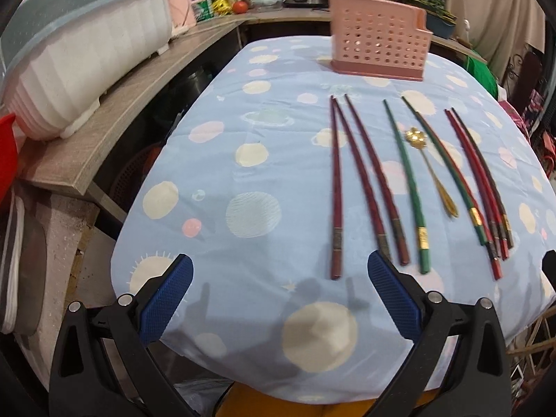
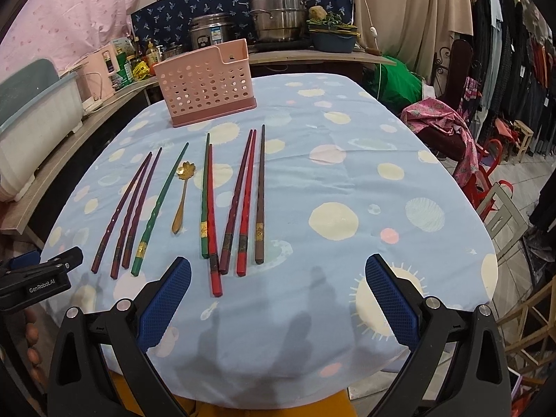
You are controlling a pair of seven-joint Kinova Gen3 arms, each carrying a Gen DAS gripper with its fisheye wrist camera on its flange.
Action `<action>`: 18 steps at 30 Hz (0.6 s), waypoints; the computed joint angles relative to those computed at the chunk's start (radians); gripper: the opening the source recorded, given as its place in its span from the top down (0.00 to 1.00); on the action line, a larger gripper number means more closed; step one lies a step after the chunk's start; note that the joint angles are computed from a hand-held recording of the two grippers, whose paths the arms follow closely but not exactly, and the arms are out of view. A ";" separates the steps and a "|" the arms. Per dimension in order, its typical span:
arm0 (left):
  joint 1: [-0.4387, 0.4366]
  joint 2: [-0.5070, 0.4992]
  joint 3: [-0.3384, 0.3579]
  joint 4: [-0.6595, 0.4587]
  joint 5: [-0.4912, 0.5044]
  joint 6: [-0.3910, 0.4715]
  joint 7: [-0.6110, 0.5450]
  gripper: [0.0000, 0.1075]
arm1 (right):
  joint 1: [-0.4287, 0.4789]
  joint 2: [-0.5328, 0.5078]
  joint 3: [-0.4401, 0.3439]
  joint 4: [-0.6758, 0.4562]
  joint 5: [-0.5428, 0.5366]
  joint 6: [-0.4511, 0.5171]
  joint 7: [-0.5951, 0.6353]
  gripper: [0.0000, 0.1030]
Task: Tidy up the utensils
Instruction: 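Close the right tool on a dark chopstick while the left tool grasps a dark red chopstick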
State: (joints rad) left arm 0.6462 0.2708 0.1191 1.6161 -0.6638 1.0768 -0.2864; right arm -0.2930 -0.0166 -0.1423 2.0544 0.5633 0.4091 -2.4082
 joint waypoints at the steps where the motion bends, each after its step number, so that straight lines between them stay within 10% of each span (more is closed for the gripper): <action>1: -0.010 -0.002 -0.002 0.008 0.008 -0.015 -0.001 0.11 | 0.001 0.007 0.001 -0.002 0.003 -0.004 -0.001 0.07; 18: -0.054 0.016 -0.021 0.047 0.061 -0.157 -0.090 0.29 | 0.000 0.119 0.067 -0.056 -0.253 -0.037 0.291 0.57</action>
